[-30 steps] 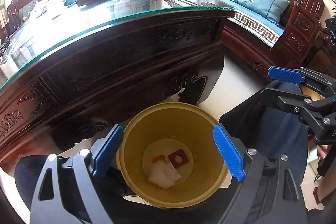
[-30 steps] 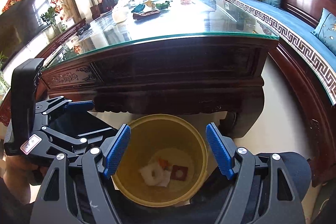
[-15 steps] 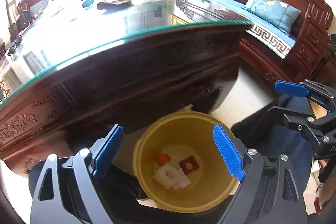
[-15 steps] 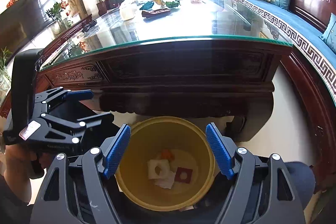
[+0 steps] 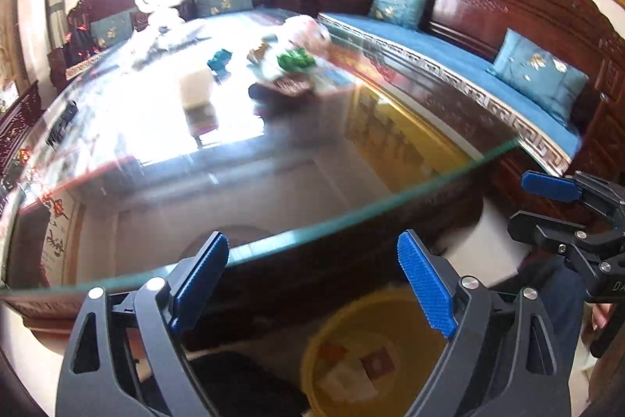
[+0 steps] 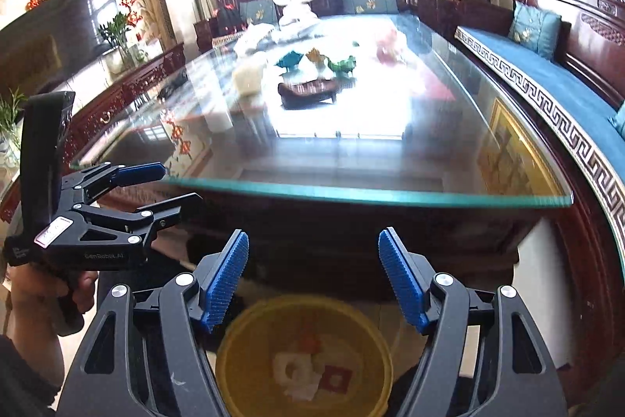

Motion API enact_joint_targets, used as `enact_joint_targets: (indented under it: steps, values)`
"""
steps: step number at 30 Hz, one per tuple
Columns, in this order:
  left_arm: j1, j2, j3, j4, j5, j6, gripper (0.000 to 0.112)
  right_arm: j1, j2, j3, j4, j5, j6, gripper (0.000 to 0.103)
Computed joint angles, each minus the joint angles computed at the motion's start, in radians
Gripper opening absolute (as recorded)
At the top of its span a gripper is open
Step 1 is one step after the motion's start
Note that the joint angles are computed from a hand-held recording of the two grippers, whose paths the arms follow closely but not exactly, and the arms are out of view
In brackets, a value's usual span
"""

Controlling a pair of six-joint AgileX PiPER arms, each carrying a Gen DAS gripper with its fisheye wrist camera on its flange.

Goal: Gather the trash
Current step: 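Return to the table and grasp the brown pouch with the left gripper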

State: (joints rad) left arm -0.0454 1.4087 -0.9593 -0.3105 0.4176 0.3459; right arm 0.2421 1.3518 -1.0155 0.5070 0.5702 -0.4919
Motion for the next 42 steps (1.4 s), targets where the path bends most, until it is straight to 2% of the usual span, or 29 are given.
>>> enact_joint_targets:
  steps: [4, 9, 16, 22, 26, 35, 42]
  values:
    - [0.041, 0.070, -0.120, -0.034, 0.030, 0.022, 0.091, 0.012, 0.113, -0.144, -0.004, 0.021, 0.014, 0.068]
    - [0.069, 0.185, -0.296, 0.002, 0.070, -0.025, 0.093, 0.018, 0.246, -0.325, -0.030, 0.053, 0.056, 0.067]
    - [0.101, 0.330, -0.468, -0.021, 0.112, -0.045, 0.095, 0.000, 0.368, -0.485, -0.001, 0.105, 0.044, 0.067]
    - [0.086, 0.452, -0.620, 0.018, 0.151, -0.107, 0.095, -0.027, 0.463, -0.585, 0.032, 0.142, 0.017, 0.067]
    - [0.055, 0.540, -0.735, 0.136, 0.178, -0.222, 0.095, -0.041, 0.517, -0.644, 0.051, 0.161, -0.002, 0.067]
    - [0.038, 0.825, -1.194, 0.160, 0.414, -0.301, 0.095, -0.079, 0.589, -0.728, 0.088, 0.190, -0.021, 0.067]
    - [-0.003, 1.037, -1.585, 0.288, 0.625, -0.395, 0.095, -0.101, 0.618, -0.761, 0.109, 0.206, -0.040, 0.067]
